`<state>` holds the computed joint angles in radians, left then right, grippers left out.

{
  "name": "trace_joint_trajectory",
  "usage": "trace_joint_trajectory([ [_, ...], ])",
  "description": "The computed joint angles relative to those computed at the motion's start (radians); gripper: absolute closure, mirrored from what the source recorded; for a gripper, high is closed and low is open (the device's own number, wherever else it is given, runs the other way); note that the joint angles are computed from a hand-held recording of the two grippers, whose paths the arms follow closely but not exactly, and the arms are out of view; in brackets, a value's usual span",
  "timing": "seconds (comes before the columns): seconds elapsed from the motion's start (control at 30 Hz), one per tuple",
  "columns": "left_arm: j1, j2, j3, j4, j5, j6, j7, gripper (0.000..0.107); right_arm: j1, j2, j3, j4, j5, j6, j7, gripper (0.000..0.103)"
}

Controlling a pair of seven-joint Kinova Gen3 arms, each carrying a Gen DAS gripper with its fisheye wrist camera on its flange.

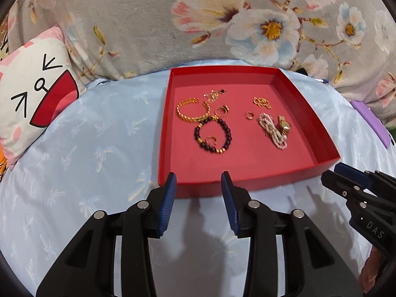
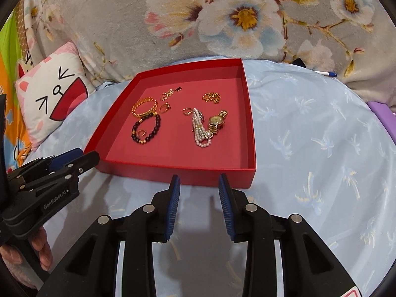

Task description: Organize jewelry

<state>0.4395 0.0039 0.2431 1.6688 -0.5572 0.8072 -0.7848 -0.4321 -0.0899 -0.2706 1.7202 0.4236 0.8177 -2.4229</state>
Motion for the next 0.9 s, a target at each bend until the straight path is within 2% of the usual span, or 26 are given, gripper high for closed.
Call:
trace_joint_trajectory([
  [0.17,0.016,-0.014,0.016,0.026,-0.018,-0.009,0.035,0.071,-0.001,-0.023,-0.019,0.03,0.016,-0.015,-0.052,0.058],
  [0.3,0.032,-0.016,0.037,0.049,-0.087,-0.008,0.107,0.062,-0.01,-0.014,-0.048,0.034,0.062,0.009,-0.096,0.058],
  [0.43,0.043,-0.016,0.046,0.074,-0.129,-0.006,0.162,0.061,-0.044,-0.005,-0.08,0.044,0.157,0.057,-0.182,0.056],
  [0.57,0.062,-0.012,0.055,0.094,-0.186,0.006,0.218,0.06,-0.073,-0.01,-0.091,0.061,0.21,0.071,-0.244,0.049],
  [0.63,0.07,-0.014,0.057,0.104,-0.199,0.004,0.236,0.057,-0.085,-0.01,-0.101,0.07,0.244,0.085,-0.282,0.047],
  [0.7,0.077,-0.014,0.062,0.113,-0.221,0.007,0.264,0.052,-0.097,-0.011,-0.102,0.077,0.255,0.093,-0.299,0.047],
  [0.83,0.097,-0.007,0.07,0.122,-0.261,0.026,0.299,0.052,-0.106,-0.015,-0.094,0.087,0.249,0.095,-0.314,0.046],
  [0.9,0.099,-0.009,0.064,0.122,-0.245,0.021,0.286,0.052,-0.107,-0.016,-0.095,0.092,0.254,0.098,-0.327,0.046],
])
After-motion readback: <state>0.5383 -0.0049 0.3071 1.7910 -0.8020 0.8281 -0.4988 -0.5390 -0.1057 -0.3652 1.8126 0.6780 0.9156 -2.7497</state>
